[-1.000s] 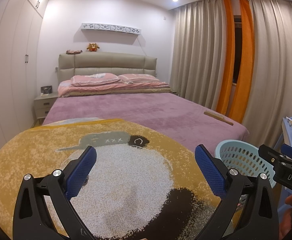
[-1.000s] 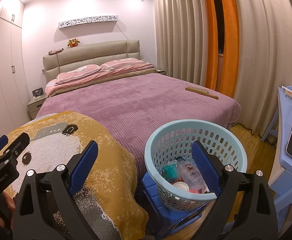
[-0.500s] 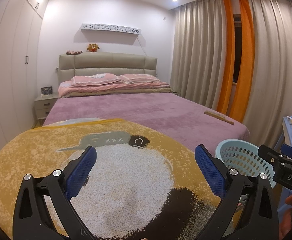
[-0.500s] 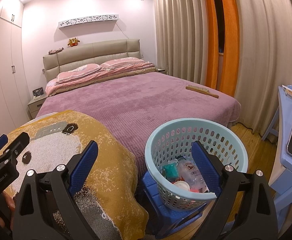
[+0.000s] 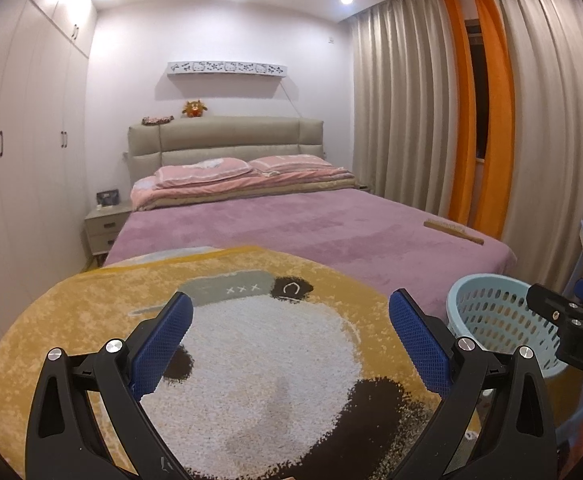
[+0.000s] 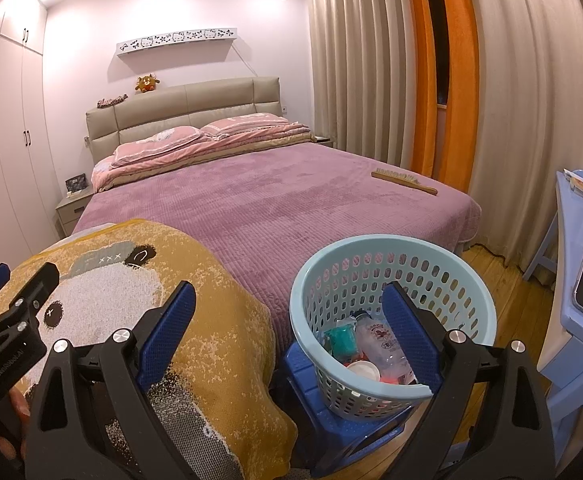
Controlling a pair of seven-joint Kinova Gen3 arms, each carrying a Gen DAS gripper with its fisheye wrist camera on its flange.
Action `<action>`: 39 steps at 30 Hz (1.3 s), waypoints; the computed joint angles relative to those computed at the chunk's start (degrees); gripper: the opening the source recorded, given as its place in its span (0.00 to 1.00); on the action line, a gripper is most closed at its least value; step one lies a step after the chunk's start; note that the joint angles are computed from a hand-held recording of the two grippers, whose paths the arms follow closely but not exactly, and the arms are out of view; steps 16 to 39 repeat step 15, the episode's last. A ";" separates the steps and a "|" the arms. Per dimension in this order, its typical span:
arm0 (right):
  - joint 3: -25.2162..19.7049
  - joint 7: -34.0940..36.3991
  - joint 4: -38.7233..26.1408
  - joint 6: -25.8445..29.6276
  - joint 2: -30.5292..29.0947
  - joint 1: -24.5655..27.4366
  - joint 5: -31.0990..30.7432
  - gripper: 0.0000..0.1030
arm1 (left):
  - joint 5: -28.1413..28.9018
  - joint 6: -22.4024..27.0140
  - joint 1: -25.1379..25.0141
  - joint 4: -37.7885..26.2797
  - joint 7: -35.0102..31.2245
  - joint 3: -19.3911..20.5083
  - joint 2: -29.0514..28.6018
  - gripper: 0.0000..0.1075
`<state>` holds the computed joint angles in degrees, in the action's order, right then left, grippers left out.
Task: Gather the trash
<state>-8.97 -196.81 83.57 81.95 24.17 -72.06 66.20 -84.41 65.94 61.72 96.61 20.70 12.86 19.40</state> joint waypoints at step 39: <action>-0.29 -0.31 0.34 0.15 -0.83 -0.07 0.57 0.87 | 0.49 -2.42 -1.26 0.82 0.09 0.64 -1.60 0.89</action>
